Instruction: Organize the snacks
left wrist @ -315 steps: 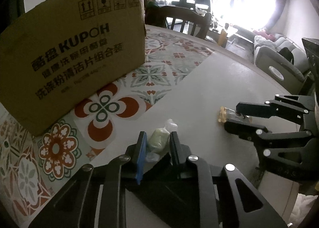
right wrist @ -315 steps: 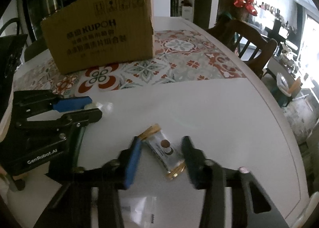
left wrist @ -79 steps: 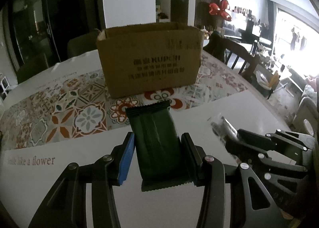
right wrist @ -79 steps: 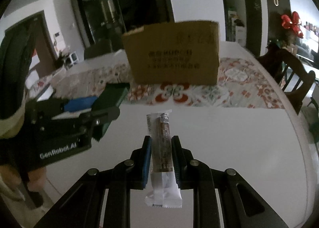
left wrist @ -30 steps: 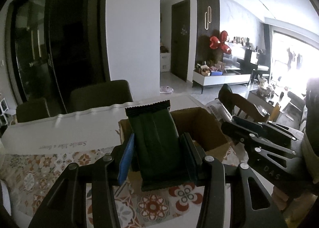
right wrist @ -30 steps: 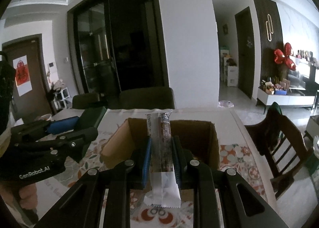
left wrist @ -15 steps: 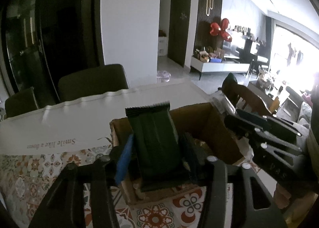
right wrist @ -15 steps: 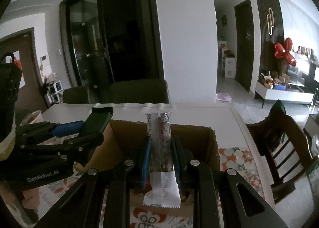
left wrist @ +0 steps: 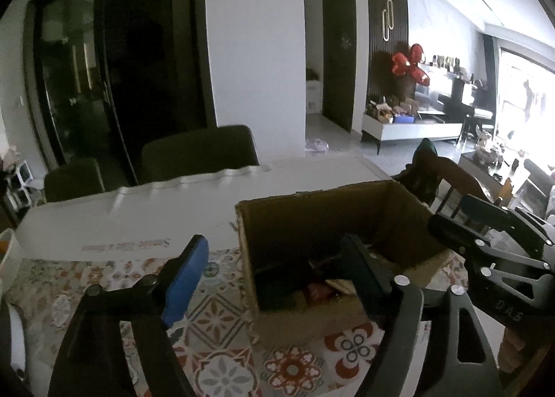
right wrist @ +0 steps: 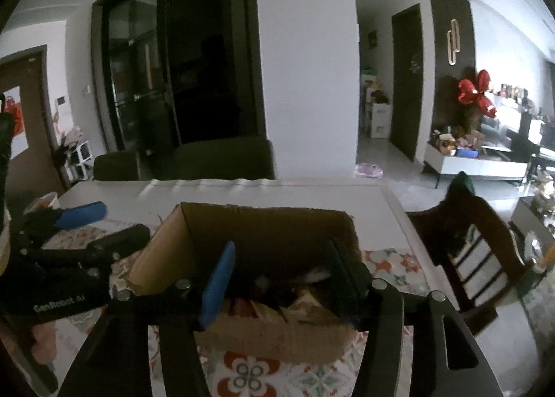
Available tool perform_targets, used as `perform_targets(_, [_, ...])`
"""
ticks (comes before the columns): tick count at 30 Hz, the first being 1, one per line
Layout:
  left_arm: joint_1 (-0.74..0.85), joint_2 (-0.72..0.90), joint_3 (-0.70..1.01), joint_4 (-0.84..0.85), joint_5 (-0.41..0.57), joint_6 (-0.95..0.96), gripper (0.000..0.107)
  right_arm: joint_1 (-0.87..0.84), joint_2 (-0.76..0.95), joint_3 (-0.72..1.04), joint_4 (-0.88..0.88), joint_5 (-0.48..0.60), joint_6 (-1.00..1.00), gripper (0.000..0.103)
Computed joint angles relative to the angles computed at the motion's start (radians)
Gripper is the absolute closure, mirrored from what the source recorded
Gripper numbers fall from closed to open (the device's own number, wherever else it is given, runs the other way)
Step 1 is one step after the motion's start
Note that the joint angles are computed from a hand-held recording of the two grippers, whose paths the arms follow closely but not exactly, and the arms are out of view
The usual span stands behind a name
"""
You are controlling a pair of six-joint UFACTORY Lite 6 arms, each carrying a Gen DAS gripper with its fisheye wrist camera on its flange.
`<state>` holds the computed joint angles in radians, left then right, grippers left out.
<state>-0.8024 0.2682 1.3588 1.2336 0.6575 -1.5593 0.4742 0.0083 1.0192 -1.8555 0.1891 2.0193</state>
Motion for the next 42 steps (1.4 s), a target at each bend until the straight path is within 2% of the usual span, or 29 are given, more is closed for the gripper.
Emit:
perform_targets(4, [-0.102, -0.111, -0.122, 0.072, 0.121, -0.1, 0.02, 0.071, -0.146, -0.134, 0.118, 0.091, -0.082, 0.035])
perform_targets(8, [-0.192, -0.208, -0.209, 0.075, 0.213, -0.154, 0.012, 0.144, -0.271, -0.228, 0.272, 0.162, -0.197, 0.03])
perform_targets(12, [-0.326, -0.285, -0.279, 0.07, 0.387, -0.199, 0.009, 0.23, -0.398, -0.306, 0.424, 0.256, -0.289, 0.027])
perform_targets(15, [-0.449, -0.334, -0.331, 0.067, 0.533, -0.241, 0.006, 0.319, -0.471, -0.343, 0.483, 0.368, -0.317, 0.023])
perform_targets(24, [-0.717, -0.413, -0.384, -0.03, 0.769, -0.297, 0.004, 0.756, -0.69, -0.435, 0.57, 0.831, -0.297, 0.013])
perform_targets(28, [-0.831, -0.408, -0.377, -0.072, 0.871, -0.327, 0.004, 0.994, -0.711, -0.435, 0.611, 1.057, -0.246, 0.012])
perform_targets(31, [-0.915, -0.381, -0.352, -0.099, 0.961, -0.352, 0.004, 1.129, -0.707, -0.435, 0.635, 1.18, -0.197, 0.012])
perform_targets(33, [-0.953, -0.376, -0.345, -0.116, 0.987, -0.374, 0.004, 1.216, -0.704, -0.435, 0.655, 1.255, -0.16, 0.012])
perform_targets(37, [-1.026, -0.359, -0.331, -0.149, 1.057, -0.411, 0.004, 1.373, -0.677, -0.423, 0.691, 1.381, -0.088, 0.012])
perform_targets(42, [-1.091, -0.347, -0.32, -0.185, 1.11, -0.445, 0.004, 1.495, -0.626, -0.396, 0.722, 1.482, -0.032, 0.012])
